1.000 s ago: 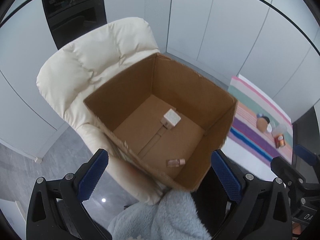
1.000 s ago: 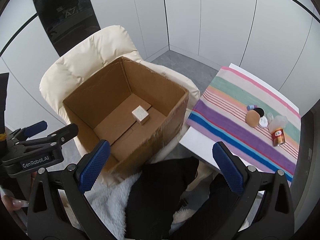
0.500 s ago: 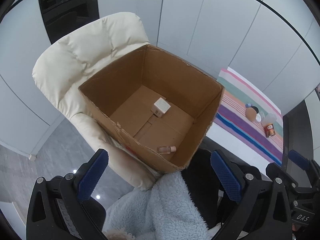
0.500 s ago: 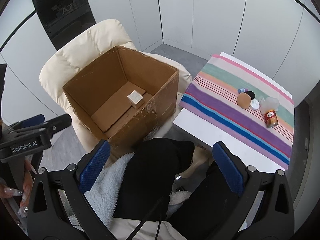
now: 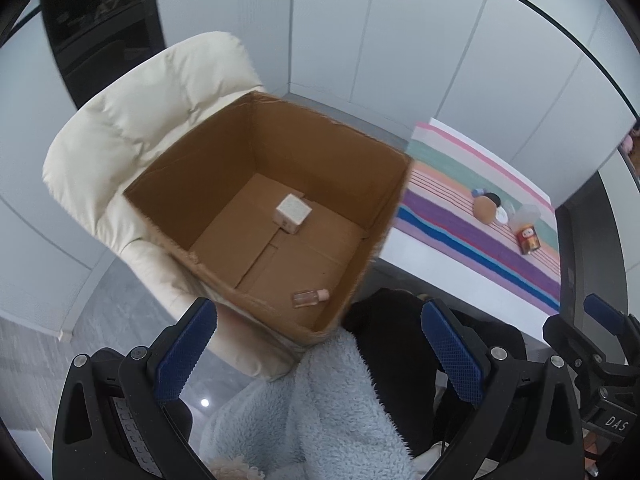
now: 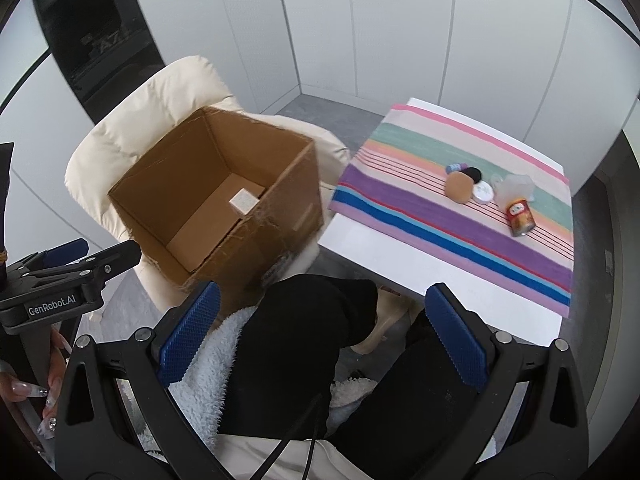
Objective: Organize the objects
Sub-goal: 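Withdraw both tools from the box back toward the striped cloth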
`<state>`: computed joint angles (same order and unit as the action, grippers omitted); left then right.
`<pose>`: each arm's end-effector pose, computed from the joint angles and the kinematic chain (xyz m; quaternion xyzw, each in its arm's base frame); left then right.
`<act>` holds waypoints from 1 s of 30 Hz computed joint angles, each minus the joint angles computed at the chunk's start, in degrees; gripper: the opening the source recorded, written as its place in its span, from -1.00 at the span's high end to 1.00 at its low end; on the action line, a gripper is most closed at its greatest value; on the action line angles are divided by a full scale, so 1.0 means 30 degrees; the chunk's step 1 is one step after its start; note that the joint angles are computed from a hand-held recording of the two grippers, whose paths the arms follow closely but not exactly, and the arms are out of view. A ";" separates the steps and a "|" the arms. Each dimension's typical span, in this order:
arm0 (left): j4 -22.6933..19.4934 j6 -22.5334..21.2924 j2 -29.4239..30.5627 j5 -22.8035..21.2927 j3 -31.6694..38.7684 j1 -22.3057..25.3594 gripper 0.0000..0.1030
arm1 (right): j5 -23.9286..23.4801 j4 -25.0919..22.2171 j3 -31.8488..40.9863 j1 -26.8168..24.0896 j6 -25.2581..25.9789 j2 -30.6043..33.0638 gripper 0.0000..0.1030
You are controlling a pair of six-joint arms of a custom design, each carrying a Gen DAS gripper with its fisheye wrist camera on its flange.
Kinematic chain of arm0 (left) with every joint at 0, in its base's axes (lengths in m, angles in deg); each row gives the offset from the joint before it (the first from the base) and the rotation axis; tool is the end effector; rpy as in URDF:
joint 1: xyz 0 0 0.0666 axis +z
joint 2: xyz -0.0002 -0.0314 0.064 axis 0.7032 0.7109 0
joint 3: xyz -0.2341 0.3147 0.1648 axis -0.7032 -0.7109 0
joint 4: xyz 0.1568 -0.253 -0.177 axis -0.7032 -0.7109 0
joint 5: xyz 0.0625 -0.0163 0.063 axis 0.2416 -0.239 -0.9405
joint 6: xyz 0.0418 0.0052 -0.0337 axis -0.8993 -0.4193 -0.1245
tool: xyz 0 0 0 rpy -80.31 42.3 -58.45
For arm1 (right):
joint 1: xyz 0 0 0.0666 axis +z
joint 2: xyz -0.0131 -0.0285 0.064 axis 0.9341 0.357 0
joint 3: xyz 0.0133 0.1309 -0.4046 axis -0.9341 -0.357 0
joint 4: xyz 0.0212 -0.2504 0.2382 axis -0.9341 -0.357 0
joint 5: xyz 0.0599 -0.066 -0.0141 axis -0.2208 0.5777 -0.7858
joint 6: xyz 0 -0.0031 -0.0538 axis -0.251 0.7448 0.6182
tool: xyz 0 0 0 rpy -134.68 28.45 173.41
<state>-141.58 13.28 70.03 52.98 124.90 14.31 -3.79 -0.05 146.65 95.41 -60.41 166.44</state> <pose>0.3479 -0.1936 0.5865 -0.1251 0.9629 -0.0106 0.2387 0.3644 0.1812 0.6008 -0.1484 0.9497 0.0997 0.2571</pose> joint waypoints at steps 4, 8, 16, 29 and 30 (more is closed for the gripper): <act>0.0078 -0.0521 0.0781 0.0228 0.0767 -0.0539 -0.99 | 0.0027 0.0015 -0.0401 -0.0840 -0.0181 -0.0406 -1.00; 0.0051 -0.1092 0.1759 0.0532 0.1772 -0.1067 -0.99 | 0.0080 0.0014 -0.0890 -0.1878 -0.0281 -0.0828 -1.00; 0.0005 -0.2293 0.3852 0.1321 0.4193 -0.1922 -0.99 | 0.0428 -0.0263 -0.1635 -0.4365 -0.0554 -0.1481 -1.00; -0.0741 -0.3378 0.6948 0.2666 0.7698 -0.2734 -0.99 | 0.1156 -0.0302 -0.2715 -0.7684 -0.0539 -0.2010 -1.00; -0.0765 -0.3444 0.7117 0.2706 0.7879 -0.2787 -0.99 | 0.1132 -0.0241 -0.2786 -0.7851 -0.0500 -0.1994 -1.00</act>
